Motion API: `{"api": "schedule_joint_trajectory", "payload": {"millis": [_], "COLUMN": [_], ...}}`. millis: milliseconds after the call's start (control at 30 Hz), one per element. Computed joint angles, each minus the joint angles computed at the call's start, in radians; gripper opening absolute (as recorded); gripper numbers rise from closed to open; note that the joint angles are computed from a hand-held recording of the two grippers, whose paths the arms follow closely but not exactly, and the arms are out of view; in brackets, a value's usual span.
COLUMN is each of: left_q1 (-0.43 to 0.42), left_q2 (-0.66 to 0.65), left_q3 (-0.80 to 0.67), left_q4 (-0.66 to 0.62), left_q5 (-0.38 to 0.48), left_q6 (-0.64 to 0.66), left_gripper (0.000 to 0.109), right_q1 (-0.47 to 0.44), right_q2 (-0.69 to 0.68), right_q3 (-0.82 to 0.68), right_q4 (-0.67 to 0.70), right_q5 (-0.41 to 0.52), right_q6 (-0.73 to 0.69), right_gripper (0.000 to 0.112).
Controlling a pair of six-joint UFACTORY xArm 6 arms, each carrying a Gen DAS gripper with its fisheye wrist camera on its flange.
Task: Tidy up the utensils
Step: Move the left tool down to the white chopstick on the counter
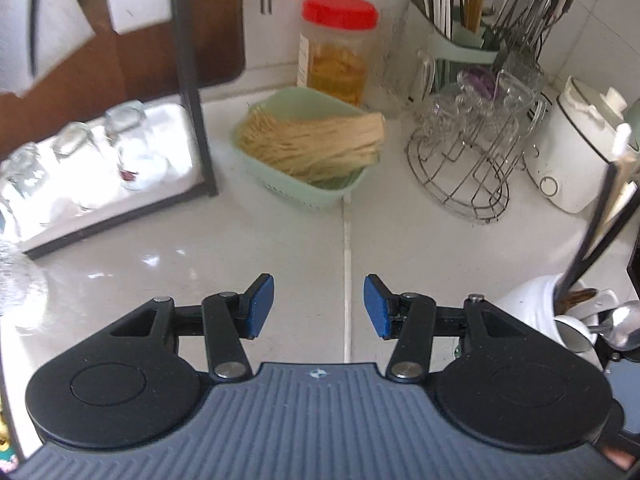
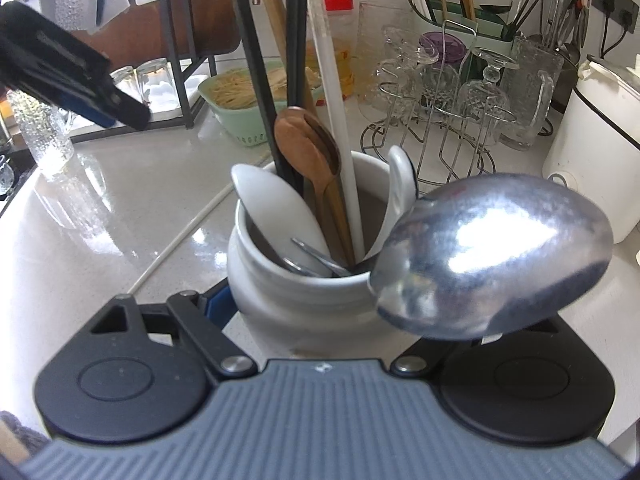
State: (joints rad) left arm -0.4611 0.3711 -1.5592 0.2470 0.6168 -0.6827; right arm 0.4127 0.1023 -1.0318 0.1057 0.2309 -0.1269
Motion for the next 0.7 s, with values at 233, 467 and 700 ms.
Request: {"api": "schedule_joint_trajectory", "payload": {"millis": [233, 467, 700], "left_q1": [-0.001, 0.001, 0.012], "left_q2": [0.182, 0.353, 0.467], "left_q3": [-0.144, -0.344, -0.510], "left_q4": [-0.056, -0.110, -0.089], "left_q5": [-0.040, -0.003, 0.043], "left_q6": [0.153, 0.210, 0.221], "left_gripper": [0.056, 0.054, 0.050], "right_q1": [-0.002, -0.004, -0.003], "right_q2": [0.000, 0.005, 0.010], "right_q3": [0.007, -0.006, -0.022], "right_q4": [-0.086, -0.199, -0.246], "right_q5": [-0.013, 0.009, 0.035], "right_q6": [0.097, 0.214, 0.278], "right_gripper": [0.091, 0.091, 0.091]}}
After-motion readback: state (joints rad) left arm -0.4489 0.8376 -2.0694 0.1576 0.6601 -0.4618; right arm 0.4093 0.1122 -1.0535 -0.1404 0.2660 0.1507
